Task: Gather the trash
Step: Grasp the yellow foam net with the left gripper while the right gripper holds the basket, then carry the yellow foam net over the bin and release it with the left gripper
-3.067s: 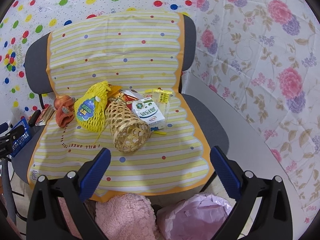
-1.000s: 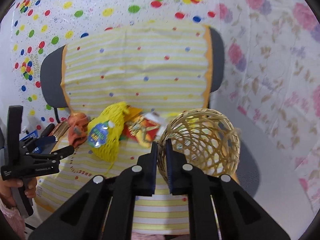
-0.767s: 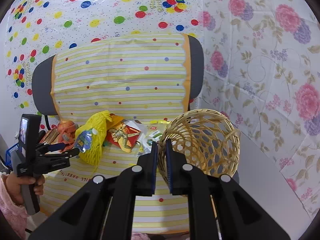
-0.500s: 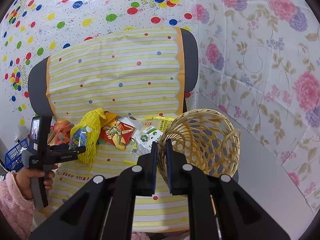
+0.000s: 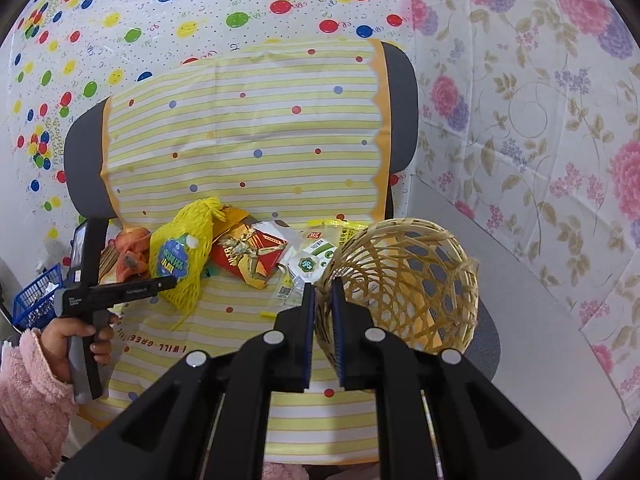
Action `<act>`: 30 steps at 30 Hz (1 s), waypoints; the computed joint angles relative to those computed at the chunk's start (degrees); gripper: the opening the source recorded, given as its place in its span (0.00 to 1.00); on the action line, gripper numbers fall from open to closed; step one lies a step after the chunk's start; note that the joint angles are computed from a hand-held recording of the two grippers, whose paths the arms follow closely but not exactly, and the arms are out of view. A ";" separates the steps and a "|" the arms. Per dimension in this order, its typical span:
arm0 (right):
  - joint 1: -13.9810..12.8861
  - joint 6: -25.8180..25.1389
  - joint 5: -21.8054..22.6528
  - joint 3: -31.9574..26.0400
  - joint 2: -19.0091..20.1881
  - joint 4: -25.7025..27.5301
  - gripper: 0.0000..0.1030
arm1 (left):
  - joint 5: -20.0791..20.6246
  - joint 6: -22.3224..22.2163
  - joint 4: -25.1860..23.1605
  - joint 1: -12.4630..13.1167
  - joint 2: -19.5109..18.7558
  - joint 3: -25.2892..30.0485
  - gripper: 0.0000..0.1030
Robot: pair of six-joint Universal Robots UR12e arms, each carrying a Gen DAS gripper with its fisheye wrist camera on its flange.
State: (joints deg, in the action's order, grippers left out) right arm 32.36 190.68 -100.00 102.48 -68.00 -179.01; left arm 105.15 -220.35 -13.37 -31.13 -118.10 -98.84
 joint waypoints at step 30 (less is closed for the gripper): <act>5.68 9.86 -18.48 18.04 -13.80 -1.31 0.09 | -3.87 31.64 14.97 -16.48 0.59 2.34 0.06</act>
State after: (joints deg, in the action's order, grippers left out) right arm 38.05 200.53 -118.48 120.52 -81.80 -180.31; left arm 101.28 -188.71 1.59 -47.61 -117.51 -96.50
